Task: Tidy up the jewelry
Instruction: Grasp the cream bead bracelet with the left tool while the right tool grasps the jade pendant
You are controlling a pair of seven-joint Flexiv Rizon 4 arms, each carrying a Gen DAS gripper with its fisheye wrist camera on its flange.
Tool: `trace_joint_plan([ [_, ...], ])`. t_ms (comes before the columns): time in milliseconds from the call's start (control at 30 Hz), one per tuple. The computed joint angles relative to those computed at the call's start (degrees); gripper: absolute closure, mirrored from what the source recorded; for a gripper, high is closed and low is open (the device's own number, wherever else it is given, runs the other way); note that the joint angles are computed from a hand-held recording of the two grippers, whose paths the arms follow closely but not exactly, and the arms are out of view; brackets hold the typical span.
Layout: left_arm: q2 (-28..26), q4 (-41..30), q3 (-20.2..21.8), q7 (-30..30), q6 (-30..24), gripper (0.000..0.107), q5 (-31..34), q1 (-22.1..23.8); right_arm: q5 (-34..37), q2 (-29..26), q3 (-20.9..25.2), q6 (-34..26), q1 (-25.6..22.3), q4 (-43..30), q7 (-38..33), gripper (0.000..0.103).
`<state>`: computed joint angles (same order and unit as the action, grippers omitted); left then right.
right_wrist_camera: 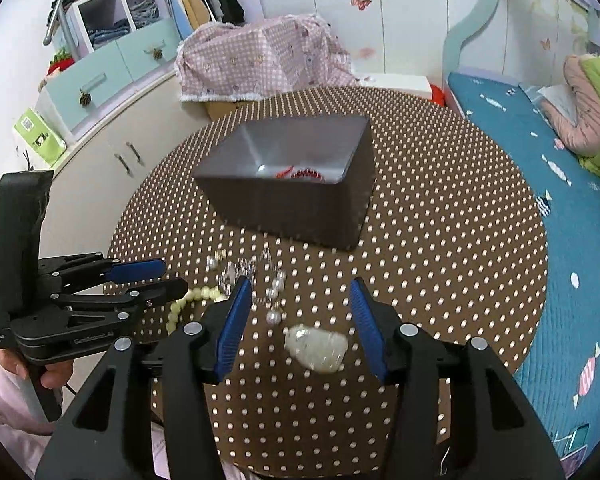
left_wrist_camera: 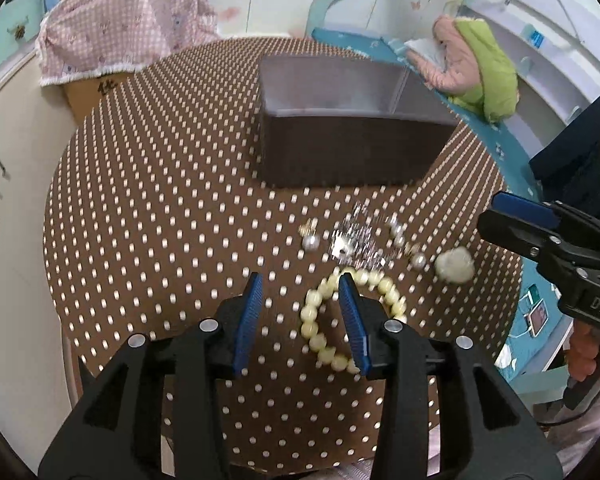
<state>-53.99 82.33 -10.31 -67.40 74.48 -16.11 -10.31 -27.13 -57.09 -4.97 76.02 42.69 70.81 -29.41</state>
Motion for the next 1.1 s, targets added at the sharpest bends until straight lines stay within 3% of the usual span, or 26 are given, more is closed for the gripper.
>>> trace_joint_plan([
  [333, -0.34, -0.60, 4.82, -2.88, -1.22, 0.070, 3.62, -3.82, 0.79, -0.56, 1.53, -1.66, 0.03, 0.25, -0.94, 0.053],
  [400, -0.50, -1.09, 7.87, -4.98, -0.54, 0.083, 5.52, -5.98, 0.94, -0.56, 1.58, -2.80, 0.11, 0.46, -0.77, 0.050],
  [500, -0.40, -1.17, 9.23, -6.86, -0.53, 0.097, 7.05, -6.72, 1.40, -0.49, 2.02, -4.16, -0.09, 1.16, -0.15, 0.049],
  [533, -0.29, -1.14, 9.34, -7.39, -0.75, 0.097, 7.30, -6.68, 1.34, -0.48, 1.87, -4.91, 0.09, 1.34, 0.18, 0.049],
  [667, 0.06, -0.44, 7.15, -7.37, -0.99, 0.097, 6.86, -4.53, -1.13, -0.36, -0.72, -6.76, 1.99, 2.41, 2.17, 0.049],
  [800, 0.33, -0.18, 5.26, -6.72, -1.74, 0.097, 5.83, -2.91, -4.77, -0.29, -2.78, -7.89, 3.46, 3.01, 3.05, 0.065],
  [1100, 1.58, 2.00, 2.53, -5.19, -0.10, 0.097, 3.87, -0.82, -5.40, -0.26, -1.25, -5.65, 1.70, 3.87, 3.40, 0.070],
])
